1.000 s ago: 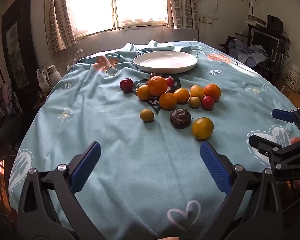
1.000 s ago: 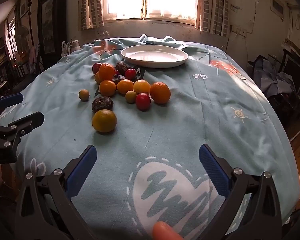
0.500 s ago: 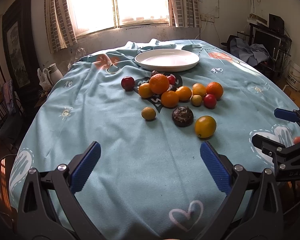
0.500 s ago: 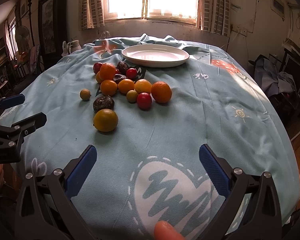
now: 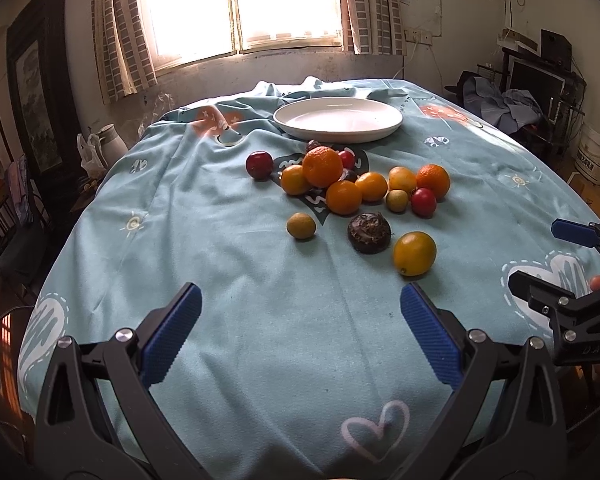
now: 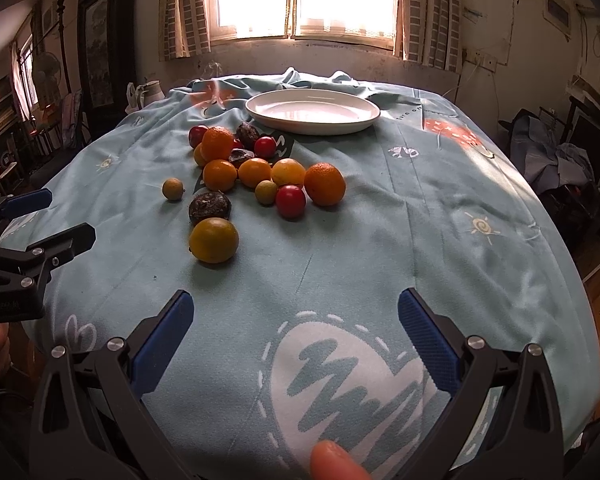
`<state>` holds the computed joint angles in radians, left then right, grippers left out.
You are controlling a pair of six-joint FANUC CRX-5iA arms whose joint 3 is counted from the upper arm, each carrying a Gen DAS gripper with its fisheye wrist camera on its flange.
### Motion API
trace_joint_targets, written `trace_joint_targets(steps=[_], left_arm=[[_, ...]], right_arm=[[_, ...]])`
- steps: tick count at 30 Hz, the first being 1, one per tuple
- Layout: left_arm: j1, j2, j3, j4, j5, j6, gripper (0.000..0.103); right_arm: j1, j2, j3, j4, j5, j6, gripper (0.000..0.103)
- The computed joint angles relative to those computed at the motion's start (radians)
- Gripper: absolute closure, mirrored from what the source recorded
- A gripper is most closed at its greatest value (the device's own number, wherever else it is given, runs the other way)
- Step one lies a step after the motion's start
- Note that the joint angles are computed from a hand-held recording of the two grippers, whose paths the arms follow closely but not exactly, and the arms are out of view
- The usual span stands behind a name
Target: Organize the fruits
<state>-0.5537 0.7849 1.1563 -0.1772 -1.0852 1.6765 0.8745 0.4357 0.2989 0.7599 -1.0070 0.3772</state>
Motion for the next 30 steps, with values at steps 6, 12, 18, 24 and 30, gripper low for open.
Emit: trace_joint_targets(steps=[6,12,18,24,30], left_arm=[[0.001,-0.001,-0.003,0.001,0.002,0.0,0.002],[0.003,0.003,-0.003,0.003,-0.001,0.0,0.002],[0.003,0.004,-0.003,0.002,-0.002,0.001,0.002],[0.003,0.002,-0.007,0.002,0.0,0.002,0.002],[0.004,0.003,-0.006,0.003,-0.002,0.001,0.002]], right_arm=[[0.001,-0.005,-0.006,0.005,0.004,-0.005,0.001],[0.001,-0.005,-0.003,-0.004,0.004,0.002,0.001],[0.0,-0.003,-0.005,-0.002,0.012,0.003,0.001],[0.0,-0.003,-0.007,-0.004,0.013,0.003,0.001],[-0.001,-0.004,-0.009,-0.01,0.024,0.008,0.001]])
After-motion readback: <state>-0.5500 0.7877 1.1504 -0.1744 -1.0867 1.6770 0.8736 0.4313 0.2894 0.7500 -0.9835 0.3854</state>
